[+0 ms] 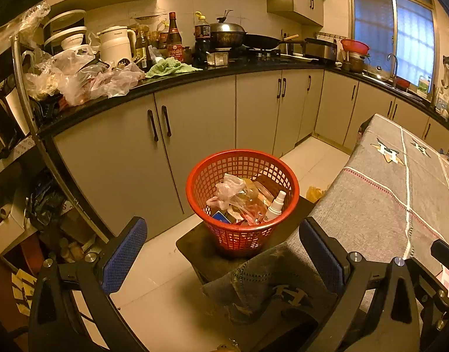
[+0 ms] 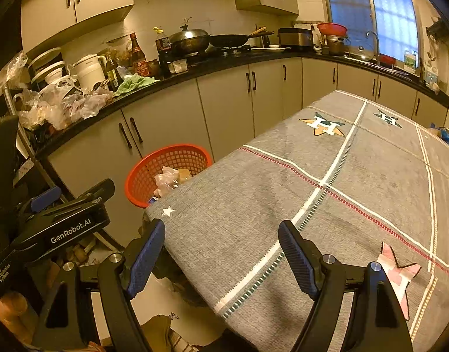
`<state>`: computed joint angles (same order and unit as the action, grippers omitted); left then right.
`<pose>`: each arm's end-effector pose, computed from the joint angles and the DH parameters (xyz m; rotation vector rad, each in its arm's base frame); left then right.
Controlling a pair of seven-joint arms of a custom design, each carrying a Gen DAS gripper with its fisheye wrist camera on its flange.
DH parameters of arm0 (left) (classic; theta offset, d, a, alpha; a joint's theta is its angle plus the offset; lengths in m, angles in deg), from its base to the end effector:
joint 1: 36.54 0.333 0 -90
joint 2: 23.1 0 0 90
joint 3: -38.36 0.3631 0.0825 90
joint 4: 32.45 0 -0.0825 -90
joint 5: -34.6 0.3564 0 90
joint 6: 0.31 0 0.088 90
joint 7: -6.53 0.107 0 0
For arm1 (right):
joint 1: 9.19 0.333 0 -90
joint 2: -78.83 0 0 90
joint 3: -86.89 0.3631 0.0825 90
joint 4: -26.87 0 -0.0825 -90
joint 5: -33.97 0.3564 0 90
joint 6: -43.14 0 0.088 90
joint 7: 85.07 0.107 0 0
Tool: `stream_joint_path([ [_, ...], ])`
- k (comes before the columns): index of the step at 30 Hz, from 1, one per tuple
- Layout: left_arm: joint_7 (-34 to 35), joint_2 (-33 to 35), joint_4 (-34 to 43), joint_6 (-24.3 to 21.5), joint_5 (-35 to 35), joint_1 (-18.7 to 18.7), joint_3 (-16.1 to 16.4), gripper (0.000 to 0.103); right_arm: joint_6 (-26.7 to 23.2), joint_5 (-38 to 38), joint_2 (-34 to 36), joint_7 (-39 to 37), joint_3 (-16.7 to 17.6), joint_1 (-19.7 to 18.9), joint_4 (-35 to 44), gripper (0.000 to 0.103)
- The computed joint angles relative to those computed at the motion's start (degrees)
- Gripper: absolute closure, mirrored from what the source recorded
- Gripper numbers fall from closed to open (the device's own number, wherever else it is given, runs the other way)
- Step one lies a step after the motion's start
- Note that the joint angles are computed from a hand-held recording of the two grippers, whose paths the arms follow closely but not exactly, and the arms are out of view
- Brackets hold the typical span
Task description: Collect trash
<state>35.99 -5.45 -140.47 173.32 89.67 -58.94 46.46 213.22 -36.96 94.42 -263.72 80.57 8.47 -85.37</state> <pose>0.6071 -0.2296 0.4797 -1.5780 1.8064 -0.8455 0.5917 0.1905 0.4498 -1.4888 1.8592 -0.7270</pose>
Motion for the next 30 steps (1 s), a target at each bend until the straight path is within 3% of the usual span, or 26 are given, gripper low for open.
stream_joint_path([
  [30,0.7,0.6,-0.8,0.4,-1.5,-0.8,1.0,0.0,-0.4,1.1,0.5,-1.0,-0.1,0.7,0.4,0.019],
])
